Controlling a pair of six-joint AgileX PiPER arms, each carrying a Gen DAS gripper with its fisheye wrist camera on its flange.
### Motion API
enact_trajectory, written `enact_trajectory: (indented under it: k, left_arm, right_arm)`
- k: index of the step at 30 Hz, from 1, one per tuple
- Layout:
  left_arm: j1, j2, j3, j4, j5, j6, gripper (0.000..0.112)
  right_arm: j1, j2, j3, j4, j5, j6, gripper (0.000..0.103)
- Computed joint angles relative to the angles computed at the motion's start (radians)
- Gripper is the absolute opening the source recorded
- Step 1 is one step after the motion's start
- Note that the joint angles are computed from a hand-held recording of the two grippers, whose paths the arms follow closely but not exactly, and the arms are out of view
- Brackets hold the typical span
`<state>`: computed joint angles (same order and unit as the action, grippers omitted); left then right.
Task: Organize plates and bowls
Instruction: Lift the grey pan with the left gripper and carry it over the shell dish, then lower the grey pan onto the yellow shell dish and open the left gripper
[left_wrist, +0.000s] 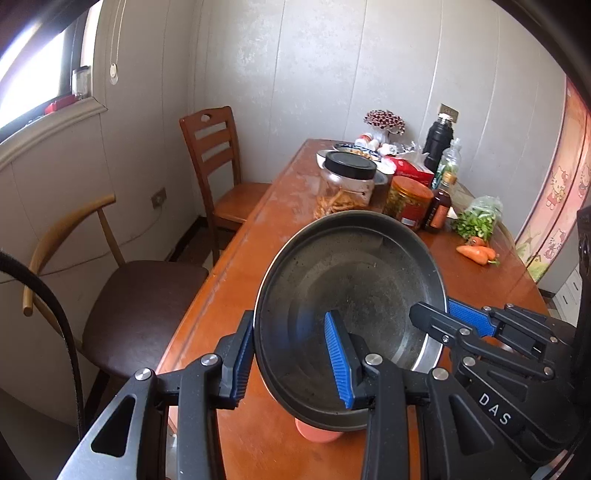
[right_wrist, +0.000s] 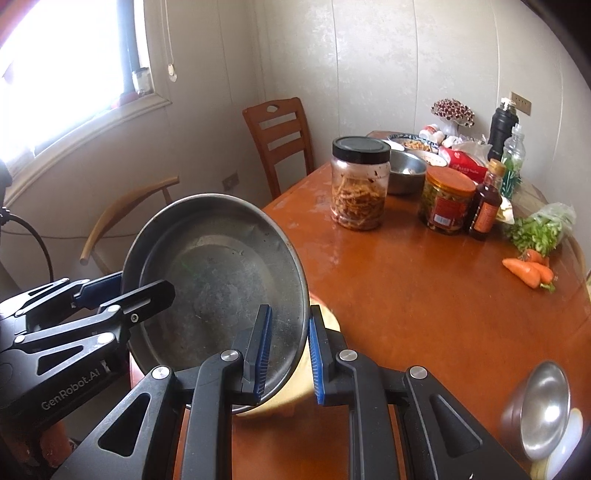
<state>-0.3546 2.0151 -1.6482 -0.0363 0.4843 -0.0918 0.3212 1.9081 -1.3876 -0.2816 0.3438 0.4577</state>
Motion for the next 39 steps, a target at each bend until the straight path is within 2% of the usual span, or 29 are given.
enact_trajectory:
  k: [6, 15, 26, 35, 39]
  left_arm:
    - [0.017, 0.065, -0.079, -0.061, 0.033, 0.040, 0.038]
    - [0.020, 0.151, -0.137, -0.102, 0.074, 0.066, 0.038]
    - [0.021, 0.197, -0.158, -0.089, 0.084, 0.046, 0.038]
    - [0.002, 0.212, -0.168, -0.067, 0.088, 0.036, 0.038]
    - [0.000, 0.215, -0.168, -0.063, 0.091, 0.033, 0.038]
  right_arm:
    - [-0.003, 0.054, -0.069, -0.014, 0.020, -0.001, 0.019]
    - [-0.034, 0.128, -0.118, 0.067, 0.043, -0.081, 0.019]
    - [-0.040, 0.186, -0.150, 0.112, 0.051, -0.135, 0.019]
    - [-0.049, 0.209, -0.168, 0.099, 0.083, -0.132, 0.020]
    - [-0.049, 0.206, -0.152, 0.083, 0.071, -0.116, 0.021]
